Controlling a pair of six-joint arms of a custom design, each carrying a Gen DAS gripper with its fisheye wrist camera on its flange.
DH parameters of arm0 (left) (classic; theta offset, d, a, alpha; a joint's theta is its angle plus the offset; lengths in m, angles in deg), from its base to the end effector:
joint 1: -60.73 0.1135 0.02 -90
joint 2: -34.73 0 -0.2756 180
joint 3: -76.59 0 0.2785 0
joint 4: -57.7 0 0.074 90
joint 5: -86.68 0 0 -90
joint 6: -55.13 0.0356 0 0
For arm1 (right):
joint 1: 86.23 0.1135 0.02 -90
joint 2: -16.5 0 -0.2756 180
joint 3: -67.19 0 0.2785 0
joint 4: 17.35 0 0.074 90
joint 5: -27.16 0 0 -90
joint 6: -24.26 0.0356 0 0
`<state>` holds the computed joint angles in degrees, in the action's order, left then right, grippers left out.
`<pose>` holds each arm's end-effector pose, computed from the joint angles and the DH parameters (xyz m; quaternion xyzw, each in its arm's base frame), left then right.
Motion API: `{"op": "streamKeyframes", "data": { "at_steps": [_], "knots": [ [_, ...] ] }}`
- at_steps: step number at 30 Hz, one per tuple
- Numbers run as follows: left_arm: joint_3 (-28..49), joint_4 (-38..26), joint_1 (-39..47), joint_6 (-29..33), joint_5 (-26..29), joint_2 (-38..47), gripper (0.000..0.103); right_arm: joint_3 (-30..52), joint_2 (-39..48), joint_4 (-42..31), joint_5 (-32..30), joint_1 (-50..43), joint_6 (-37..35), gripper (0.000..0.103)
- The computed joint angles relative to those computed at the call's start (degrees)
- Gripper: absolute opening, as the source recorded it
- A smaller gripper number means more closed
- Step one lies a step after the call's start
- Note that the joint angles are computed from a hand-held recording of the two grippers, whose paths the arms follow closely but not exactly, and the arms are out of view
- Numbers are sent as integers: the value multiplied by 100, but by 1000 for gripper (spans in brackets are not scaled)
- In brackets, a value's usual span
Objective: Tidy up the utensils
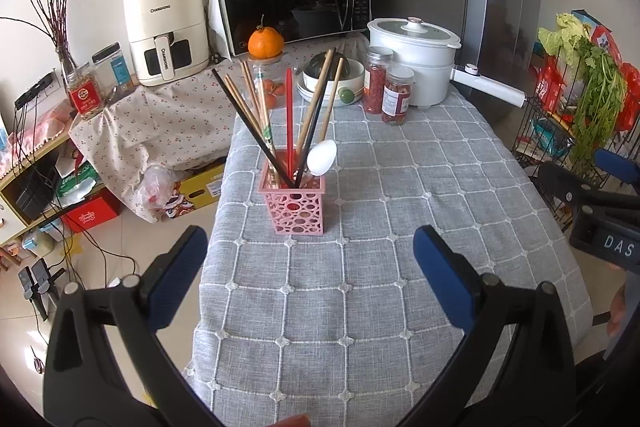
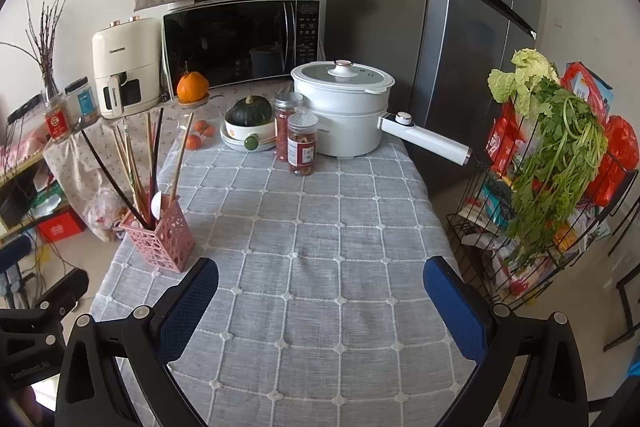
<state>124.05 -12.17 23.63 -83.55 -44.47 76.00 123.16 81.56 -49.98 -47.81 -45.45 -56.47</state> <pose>0.1213 -0.0624 0.2350 -0.1716 0.8989 0.1057 0.3891 0.2027 0.1626 0.2473 -0.1942 0.8852 0.0634 0.4179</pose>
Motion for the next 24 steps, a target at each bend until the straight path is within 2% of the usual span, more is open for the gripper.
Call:
{"op": "streamKeyframes", "data": {
  "at_steps": [24],
  "knots": [
    [80, -16, -179, -183, -29, 166, 102, 17, 31, -26, -6, 45, 27, 103]
  ]
}}
